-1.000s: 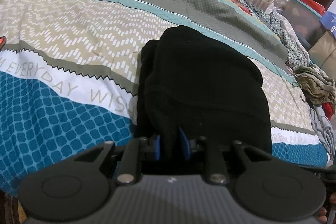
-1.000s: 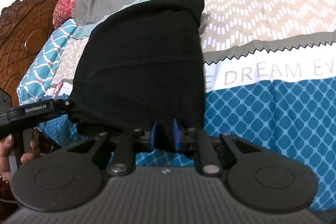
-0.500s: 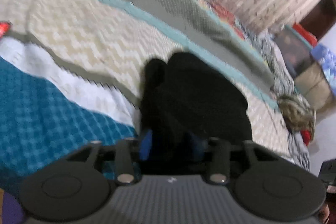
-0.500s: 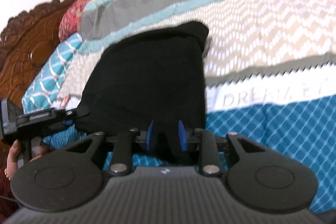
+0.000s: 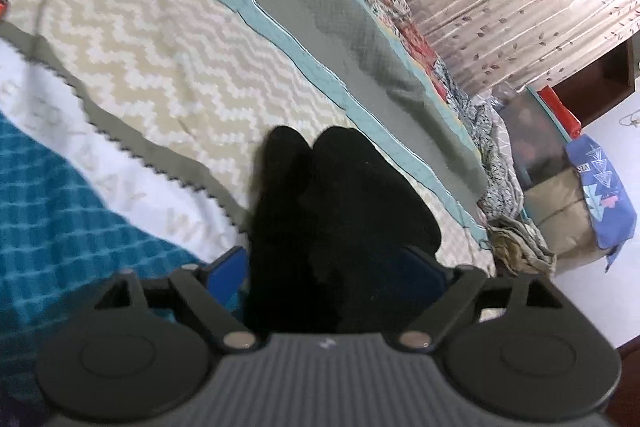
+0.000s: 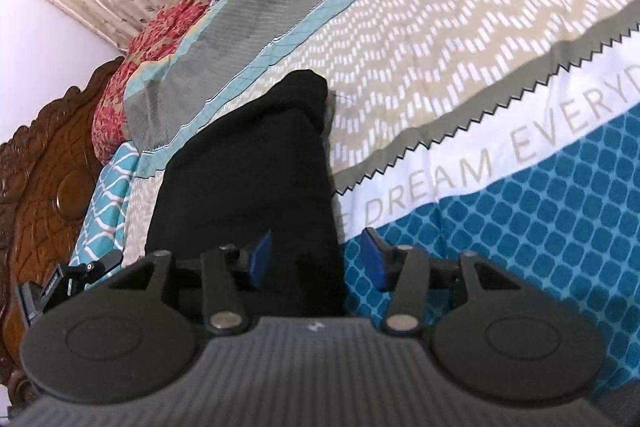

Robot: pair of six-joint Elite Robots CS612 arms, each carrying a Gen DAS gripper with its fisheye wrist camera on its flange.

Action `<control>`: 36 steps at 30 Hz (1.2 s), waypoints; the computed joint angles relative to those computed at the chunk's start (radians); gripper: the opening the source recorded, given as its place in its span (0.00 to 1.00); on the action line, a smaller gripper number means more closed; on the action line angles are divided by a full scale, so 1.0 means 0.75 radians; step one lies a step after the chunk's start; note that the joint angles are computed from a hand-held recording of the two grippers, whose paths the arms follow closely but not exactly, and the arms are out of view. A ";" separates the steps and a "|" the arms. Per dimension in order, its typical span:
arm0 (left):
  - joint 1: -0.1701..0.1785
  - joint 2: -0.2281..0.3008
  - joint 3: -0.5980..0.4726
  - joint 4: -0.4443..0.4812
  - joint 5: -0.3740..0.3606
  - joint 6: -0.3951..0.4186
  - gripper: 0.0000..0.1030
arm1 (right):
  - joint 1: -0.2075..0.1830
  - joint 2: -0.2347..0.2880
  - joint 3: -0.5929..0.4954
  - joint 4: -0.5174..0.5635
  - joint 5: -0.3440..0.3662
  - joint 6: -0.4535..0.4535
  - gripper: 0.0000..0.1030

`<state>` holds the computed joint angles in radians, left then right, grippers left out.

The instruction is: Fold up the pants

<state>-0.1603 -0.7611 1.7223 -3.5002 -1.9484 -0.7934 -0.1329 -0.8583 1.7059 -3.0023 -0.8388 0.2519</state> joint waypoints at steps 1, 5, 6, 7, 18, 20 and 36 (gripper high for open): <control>-0.001 0.011 -0.018 0.010 -0.009 -0.011 0.90 | -0.004 0.000 -0.001 0.006 0.008 0.005 0.51; -0.005 0.053 -0.087 0.087 -0.073 -0.039 0.92 | -0.011 0.001 -0.007 0.045 0.027 0.018 0.52; -0.006 0.060 -0.098 0.111 -0.084 -0.037 0.94 | -0.012 0.001 -0.009 0.061 0.030 0.018 0.52; -0.012 0.067 -0.108 0.139 -0.081 -0.028 0.95 | -0.012 0.001 -0.011 0.078 0.032 0.016 0.52; -0.023 0.072 -0.092 0.133 -0.079 0.097 0.99 | -0.024 0.011 -0.026 0.148 0.057 0.036 0.57; -0.009 0.080 -0.097 0.117 -0.116 0.068 0.99 | -0.026 0.010 -0.025 0.149 0.061 0.037 0.57; -0.007 0.074 -0.107 0.206 -0.183 0.130 0.77 | -0.006 0.021 -0.063 0.225 0.081 -0.042 0.64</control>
<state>-0.1652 -0.7058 1.6421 -3.3456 -2.0856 -0.6960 -0.1372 -0.8422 1.6585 -2.8332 -0.7778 0.2203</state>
